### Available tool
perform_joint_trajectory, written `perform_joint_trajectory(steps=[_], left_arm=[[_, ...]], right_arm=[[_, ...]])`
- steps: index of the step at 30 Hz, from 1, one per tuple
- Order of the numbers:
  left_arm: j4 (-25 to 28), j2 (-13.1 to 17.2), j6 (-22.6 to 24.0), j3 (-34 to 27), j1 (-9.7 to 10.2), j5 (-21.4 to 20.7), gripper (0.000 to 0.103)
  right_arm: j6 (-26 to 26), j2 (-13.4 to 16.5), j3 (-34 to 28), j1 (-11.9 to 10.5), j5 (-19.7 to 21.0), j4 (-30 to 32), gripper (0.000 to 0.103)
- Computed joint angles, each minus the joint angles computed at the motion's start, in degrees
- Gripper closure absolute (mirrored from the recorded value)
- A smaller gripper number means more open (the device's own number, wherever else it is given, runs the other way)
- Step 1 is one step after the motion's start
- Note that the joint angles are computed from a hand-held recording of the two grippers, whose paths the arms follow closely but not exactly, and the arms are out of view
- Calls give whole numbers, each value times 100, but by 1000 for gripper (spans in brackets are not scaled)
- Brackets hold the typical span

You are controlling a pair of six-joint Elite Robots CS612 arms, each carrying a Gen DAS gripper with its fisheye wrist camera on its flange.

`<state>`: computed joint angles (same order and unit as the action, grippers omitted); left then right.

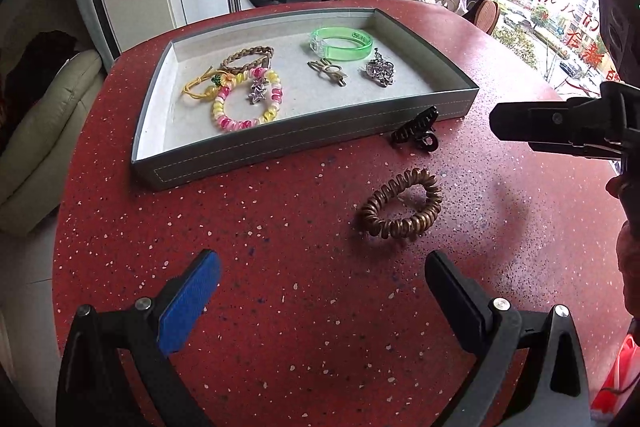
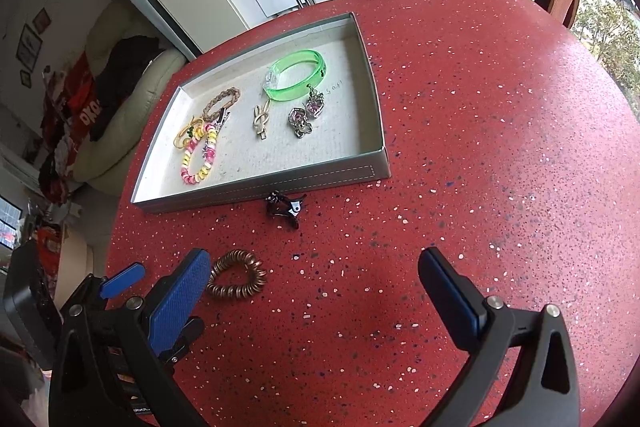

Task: Organize jewelry
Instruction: 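Withdraw both tools from the tray toward the coil hair tie and claw clip, then grasp the black claw clip with the right tool while the left tool grasps the brown coil hair tie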

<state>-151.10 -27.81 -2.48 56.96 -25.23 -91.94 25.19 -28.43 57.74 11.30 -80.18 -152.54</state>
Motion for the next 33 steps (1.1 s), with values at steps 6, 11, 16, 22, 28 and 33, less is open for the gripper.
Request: perform_joint_trajectory(steps=[6, 11, 16, 22, 28, 33], left_arm=[[212, 179, -53, -327, -1, -166, 0], [244, 250, 95, -470, -18, -271, 0], [291, 318, 178, -592, -24, -415, 6], [393, 395, 228, -723, -19, -583, 16], [407, 425, 361, -788, -41, -614, 24], [443, 442, 459, -832, -54, -628, 36]], right_arm=[[-126, 199, -385, 4, 155, 379, 12], [-54, 443, -805, -20, 542, 617, 27], [-1, 666, -1209, -25, 732, 907, 41], [-58, 780, -1440, 16, 535, 1177, 66], [78, 754, -1347, 1, 489, 1064, 78], [186, 691, -1180, -41, 604, 874, 78]])
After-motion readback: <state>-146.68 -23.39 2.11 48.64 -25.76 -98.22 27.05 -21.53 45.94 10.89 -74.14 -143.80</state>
